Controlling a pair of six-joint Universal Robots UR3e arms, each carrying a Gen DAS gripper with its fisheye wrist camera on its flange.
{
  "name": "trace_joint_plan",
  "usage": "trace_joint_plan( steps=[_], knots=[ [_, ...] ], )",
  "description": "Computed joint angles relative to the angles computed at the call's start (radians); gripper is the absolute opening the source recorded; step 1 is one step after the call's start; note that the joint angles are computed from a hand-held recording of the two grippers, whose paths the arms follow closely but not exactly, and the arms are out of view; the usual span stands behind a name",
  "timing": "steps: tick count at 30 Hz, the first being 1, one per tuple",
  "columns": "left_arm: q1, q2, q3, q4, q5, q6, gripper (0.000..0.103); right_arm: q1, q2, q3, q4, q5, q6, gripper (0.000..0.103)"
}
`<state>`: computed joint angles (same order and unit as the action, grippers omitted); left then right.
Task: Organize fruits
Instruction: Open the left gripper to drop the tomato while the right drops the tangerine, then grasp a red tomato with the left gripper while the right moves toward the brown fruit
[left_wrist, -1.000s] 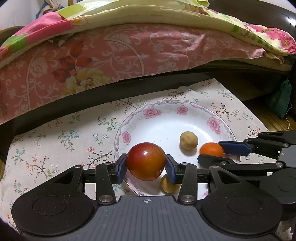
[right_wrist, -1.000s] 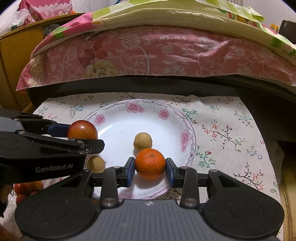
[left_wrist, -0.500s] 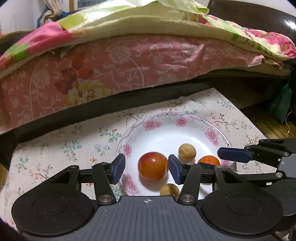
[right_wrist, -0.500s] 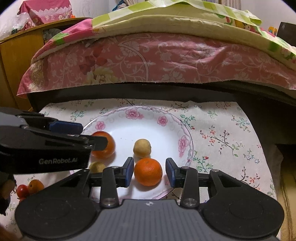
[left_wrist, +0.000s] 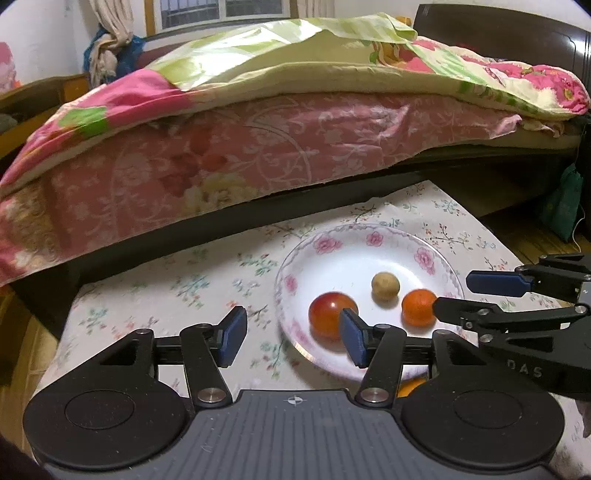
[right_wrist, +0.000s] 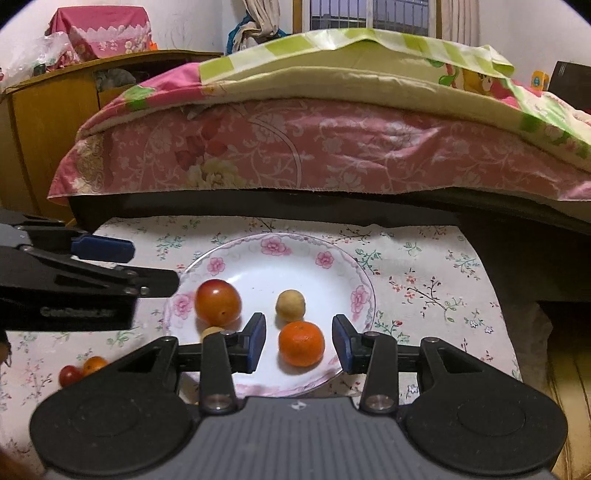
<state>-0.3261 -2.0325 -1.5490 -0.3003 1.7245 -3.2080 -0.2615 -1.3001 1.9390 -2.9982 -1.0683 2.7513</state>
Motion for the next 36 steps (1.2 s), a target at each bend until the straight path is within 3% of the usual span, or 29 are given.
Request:
trace_joint_plan(
  steps=[9, 19, 26, 36],
  knots=[
    [0.013, 0.25, -0.314, 0.016, -0.021, -0.004, 0.064, -0.046, -0.229, 0.208, 0.102, 0.054, -0.088, 0.039],
    [0.03, 0.404, -0.526, 0.003, -0.064, -0.012, 0.064, -0.043, -0.373, 0.336, 0.188, 0.073, -0.164, 0.039],
    [0.03, 0.399, -0.57, 0.025, -0.096, 0.036, 0.064, -0.01, -0.355, 0.34, 0.229, 0.107, -0.241, 0.039],
    [0.046, 0.386, -0.597, 0.042, -0.136, 0.061, 0.064, 0.08, -0.208, 0.283, 0.146, 0.09, -0.233, 0.039]
  ],
)
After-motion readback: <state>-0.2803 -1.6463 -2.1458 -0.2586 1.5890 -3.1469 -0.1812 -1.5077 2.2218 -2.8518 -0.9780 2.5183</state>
